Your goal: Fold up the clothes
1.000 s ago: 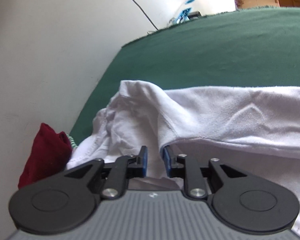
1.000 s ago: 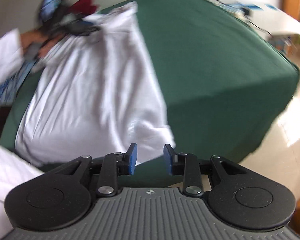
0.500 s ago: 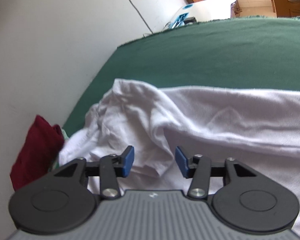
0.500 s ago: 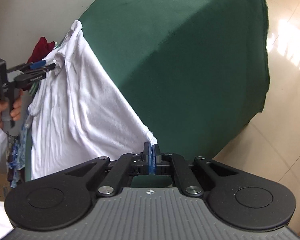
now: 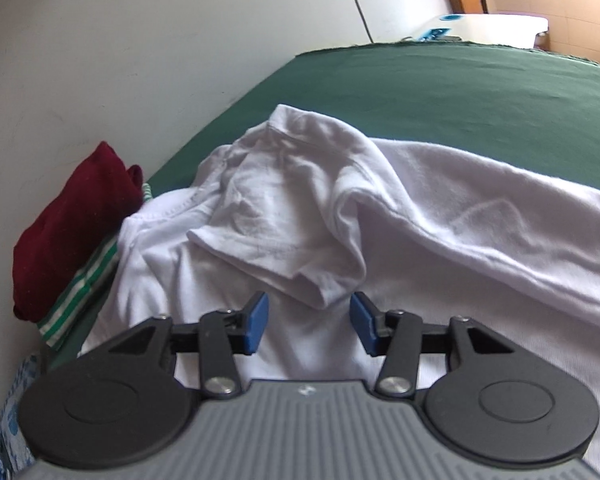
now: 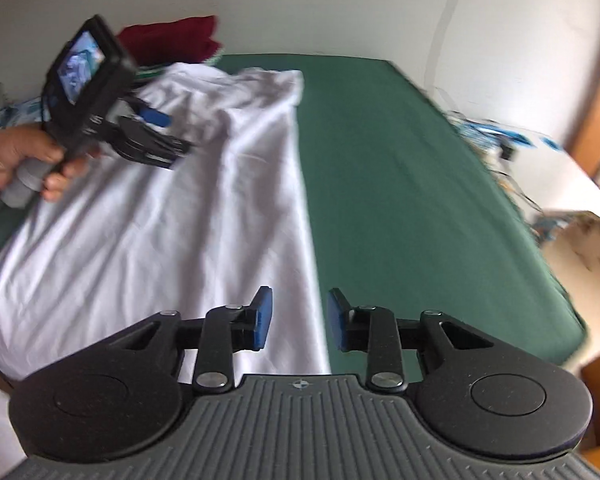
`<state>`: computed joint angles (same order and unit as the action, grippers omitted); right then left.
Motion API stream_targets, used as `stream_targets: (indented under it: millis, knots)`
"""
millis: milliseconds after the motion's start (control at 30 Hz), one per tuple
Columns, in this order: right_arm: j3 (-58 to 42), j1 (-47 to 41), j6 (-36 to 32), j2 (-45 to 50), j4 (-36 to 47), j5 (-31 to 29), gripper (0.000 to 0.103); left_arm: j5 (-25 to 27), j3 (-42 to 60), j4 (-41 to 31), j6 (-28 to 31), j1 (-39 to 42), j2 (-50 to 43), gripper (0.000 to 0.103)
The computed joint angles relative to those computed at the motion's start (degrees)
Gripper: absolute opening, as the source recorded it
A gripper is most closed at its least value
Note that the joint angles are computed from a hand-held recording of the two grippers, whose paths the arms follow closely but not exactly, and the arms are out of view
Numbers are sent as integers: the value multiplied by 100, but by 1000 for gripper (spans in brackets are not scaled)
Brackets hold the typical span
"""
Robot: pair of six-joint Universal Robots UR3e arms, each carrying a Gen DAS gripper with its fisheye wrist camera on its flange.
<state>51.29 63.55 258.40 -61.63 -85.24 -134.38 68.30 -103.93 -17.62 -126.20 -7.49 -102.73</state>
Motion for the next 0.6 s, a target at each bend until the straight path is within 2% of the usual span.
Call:
stream_targets:
  millis: [33, 100, 133, 300, 400, 467, 500, 600]
  knots:
    - [275, -166, -510, -51, -572, 14, 29, 94, 33, 144, -63, -86, -91, 46]
    - [516, -413, -1314, -26, -1312, 124, 29, 224, 230, 108, -203, -175, -229, 26]
    - [767, -521, -1672, -106, -1696, 211, 30, 272, 350, 27, -282, -202, -287, 3]
    - [2118, -1192, -3632, -761, -3602, 786, 31, 752, 336, 627, -413, -94, -315, 3]
    - [2992, -1880, -4828, -1364, -4705, 1470, 34, 1235, 623, 6, -416, -124, -323, 3]
    - [3236, -2640, -5611, -1637, -5165, 2176, 34, 1313, 572, -228, -624, -145, -154, 13]
    - [3212, -3088, -5956, -1665, -5318, 2585, 34, 1305, 499, -314, -763, -155, -32, 12]
    - [2293, -4370, -6692, -1096, -5308, 4150, 34, 1168, 528, -830, -1530, -233, 250, 16]
